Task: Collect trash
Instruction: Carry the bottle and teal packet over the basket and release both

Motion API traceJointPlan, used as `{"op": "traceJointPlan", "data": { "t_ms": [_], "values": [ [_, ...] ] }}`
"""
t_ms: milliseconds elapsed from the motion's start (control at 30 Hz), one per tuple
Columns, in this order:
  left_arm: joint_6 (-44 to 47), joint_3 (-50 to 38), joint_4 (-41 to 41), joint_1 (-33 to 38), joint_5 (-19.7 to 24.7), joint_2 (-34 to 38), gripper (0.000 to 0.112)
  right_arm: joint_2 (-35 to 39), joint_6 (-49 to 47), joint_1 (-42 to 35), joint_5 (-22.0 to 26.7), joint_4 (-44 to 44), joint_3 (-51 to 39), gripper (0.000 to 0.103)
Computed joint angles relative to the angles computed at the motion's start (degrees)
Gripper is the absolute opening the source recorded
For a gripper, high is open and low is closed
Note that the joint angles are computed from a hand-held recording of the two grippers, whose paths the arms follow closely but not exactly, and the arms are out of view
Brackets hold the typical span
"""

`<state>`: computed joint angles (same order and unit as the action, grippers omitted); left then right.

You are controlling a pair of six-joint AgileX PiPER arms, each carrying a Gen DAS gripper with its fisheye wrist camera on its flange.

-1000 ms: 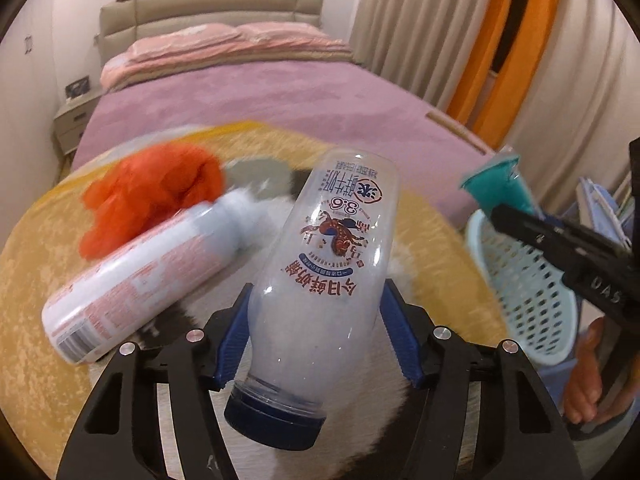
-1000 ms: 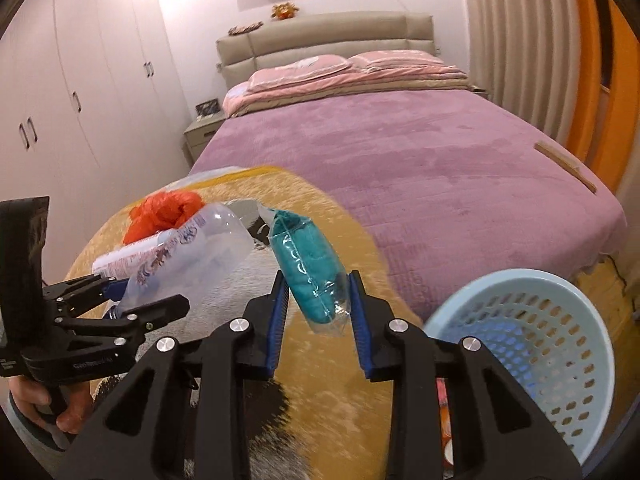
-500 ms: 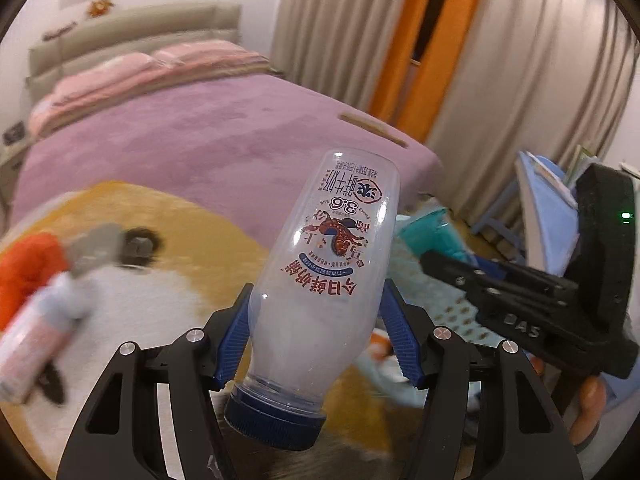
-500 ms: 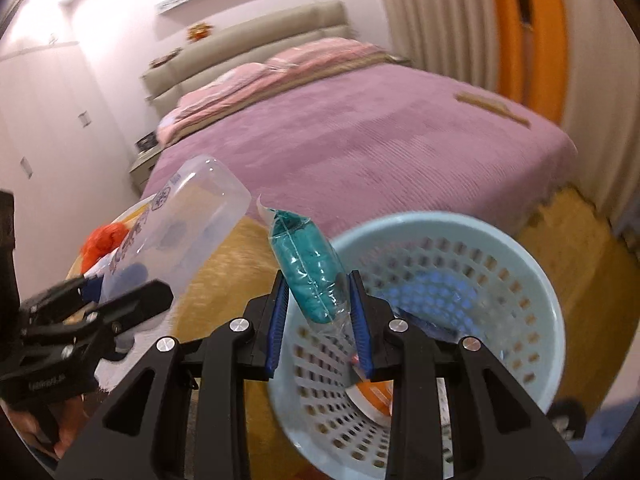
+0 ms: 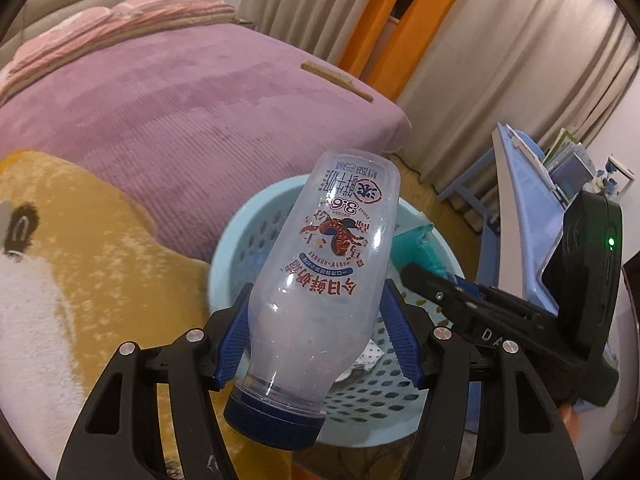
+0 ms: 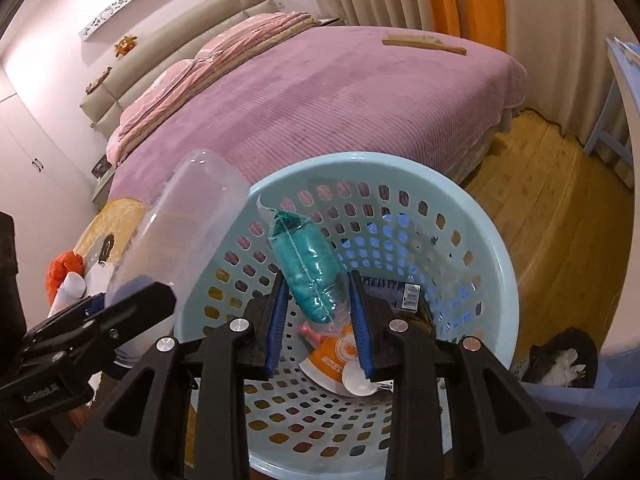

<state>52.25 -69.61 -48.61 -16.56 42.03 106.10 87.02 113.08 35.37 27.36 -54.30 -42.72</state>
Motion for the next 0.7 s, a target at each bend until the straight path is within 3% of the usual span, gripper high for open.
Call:
{"op": "traceJointPlan", "data": {
  "t_ms": [167, 200, 233, 300, 467, 700],
  "values": [
    [-3.1, -1.5, 1.2, -1.8, -0.4, 1.2, 0.062, 0.0, -0.8, -1.5, -1.5, 2.0, 1.0, 0.028],
    [-3.0, -1.6, 0.6, -1.6, 0.0, 1.3, 0.066, -0.1, -2.0, -2.5, -2.4, 3.1, 1.4, 0.031],
    [-2.9, -1.7, 0.1, -1.5, 0.3, 1.4, 0.070, -0.2, -2.6, -3.4, -3.4, 4.2, 2.1, 0.046],
    [-2.5, -1.1, -0.4, -1.1, 0.3, 0.9, 0.072, -1.4, 2.0, -3.9, -4.5, 1.3, 4.3, 0.057],
    [-0.4, 2.2, -2.0, 0.4, 0.0, -1.9, 0.072, -3.6, 4.6, -3.2, -3.9, -0.5, 5.9, 0.057],
    [4.5, 9.7, -4.0, 3.4, -0.4, -10.2, 0.072, -6.2, 6.7, 2.6, 1.2, -3.0, 4.2, 0.057]
  ]
}}
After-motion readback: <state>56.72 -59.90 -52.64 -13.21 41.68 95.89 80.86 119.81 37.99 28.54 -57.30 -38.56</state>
